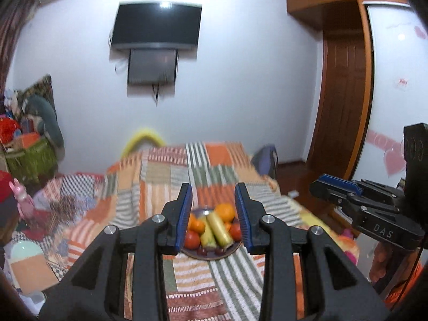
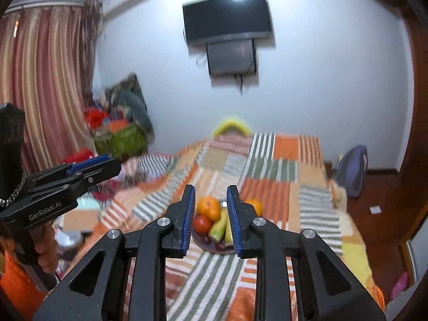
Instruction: Organize fruits
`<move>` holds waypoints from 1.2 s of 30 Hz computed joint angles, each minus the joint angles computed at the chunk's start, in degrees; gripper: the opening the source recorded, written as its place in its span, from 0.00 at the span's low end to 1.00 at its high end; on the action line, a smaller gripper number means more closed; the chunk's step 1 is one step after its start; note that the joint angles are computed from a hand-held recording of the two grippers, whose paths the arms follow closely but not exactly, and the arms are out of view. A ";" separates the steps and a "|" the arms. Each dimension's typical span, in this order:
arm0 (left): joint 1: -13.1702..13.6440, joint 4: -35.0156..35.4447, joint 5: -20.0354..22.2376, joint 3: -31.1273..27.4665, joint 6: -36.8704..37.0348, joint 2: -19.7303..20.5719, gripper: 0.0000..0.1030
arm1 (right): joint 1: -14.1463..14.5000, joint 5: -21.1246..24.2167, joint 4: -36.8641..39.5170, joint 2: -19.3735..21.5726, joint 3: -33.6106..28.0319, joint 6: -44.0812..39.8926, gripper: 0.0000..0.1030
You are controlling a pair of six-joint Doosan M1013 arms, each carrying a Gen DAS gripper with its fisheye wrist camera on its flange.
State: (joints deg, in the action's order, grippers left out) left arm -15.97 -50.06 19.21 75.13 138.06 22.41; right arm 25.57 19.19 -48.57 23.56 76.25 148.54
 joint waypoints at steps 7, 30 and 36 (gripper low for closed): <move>-0.76 -20.20 -5.63 6.99 20.93 -5.35 0.55 | 3.40 2.49 -33.10 -3.35 4.46 31.20 0.45; -1.72 -45.71 -9.81 12.57 47.64 -8.45 0.97 | 6.54 12.43 -48.41 -3.93 7.99 45.93 1.00; -1.59 -43.74 -9.77 12.50 45.89 -8.39 0.97 | 6.73 12.78 -48.97 -4.06 8.23 46.84 1.00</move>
State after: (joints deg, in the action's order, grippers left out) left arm -17.56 -93.80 9.44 87.64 183.95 14.02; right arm 32.30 31.98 -97.54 19.49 84.48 195.38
